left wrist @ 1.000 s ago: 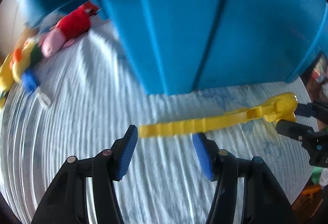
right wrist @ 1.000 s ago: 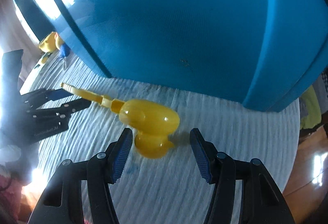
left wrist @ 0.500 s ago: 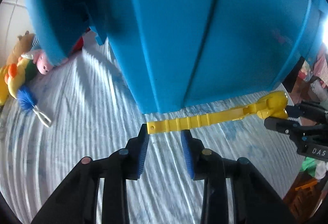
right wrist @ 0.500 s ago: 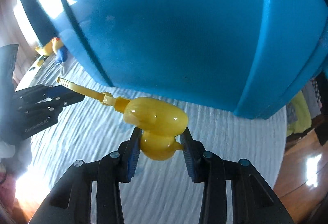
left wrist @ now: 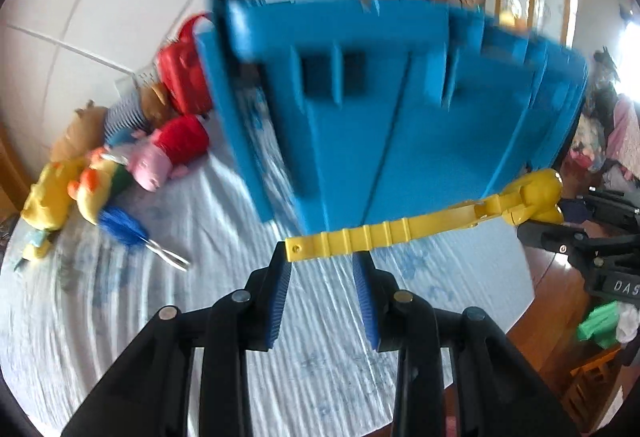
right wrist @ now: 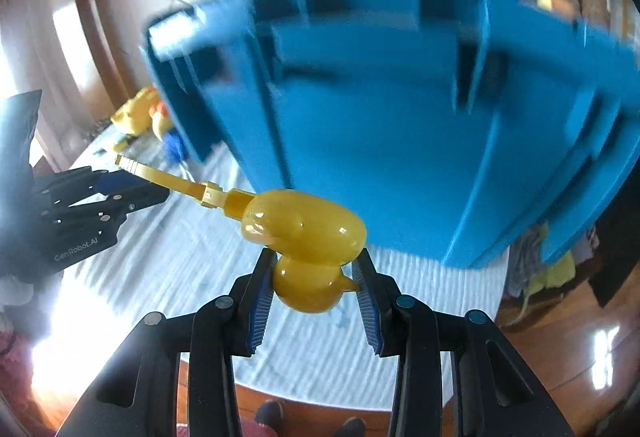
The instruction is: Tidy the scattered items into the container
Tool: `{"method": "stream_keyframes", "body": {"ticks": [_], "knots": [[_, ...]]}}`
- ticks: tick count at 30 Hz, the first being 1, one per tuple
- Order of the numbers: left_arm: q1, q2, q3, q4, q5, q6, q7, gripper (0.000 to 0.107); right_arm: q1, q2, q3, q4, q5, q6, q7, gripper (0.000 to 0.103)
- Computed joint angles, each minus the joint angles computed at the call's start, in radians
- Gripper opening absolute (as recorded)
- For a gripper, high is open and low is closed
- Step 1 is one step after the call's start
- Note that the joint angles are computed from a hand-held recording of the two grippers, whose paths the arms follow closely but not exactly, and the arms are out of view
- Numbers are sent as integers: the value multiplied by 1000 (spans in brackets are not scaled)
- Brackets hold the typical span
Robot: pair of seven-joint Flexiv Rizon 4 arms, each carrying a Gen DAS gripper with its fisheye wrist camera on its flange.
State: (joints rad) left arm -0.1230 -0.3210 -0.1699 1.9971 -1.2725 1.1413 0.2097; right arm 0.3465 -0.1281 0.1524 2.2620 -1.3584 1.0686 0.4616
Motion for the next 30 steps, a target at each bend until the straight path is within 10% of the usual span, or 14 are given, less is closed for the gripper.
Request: {"method": "stream_keyframes", "body": {"ticks": [18, 30], "knots": [[-12, 48, 7, -231, -37, -101, -45, 31, 40, 97, 22, -198, 15, -280, -206, 38], [-76, -177, -24, -460, 444, -95, -477, 31, -137, 97, -30, -138, 172, -73, -375, 38]]}}
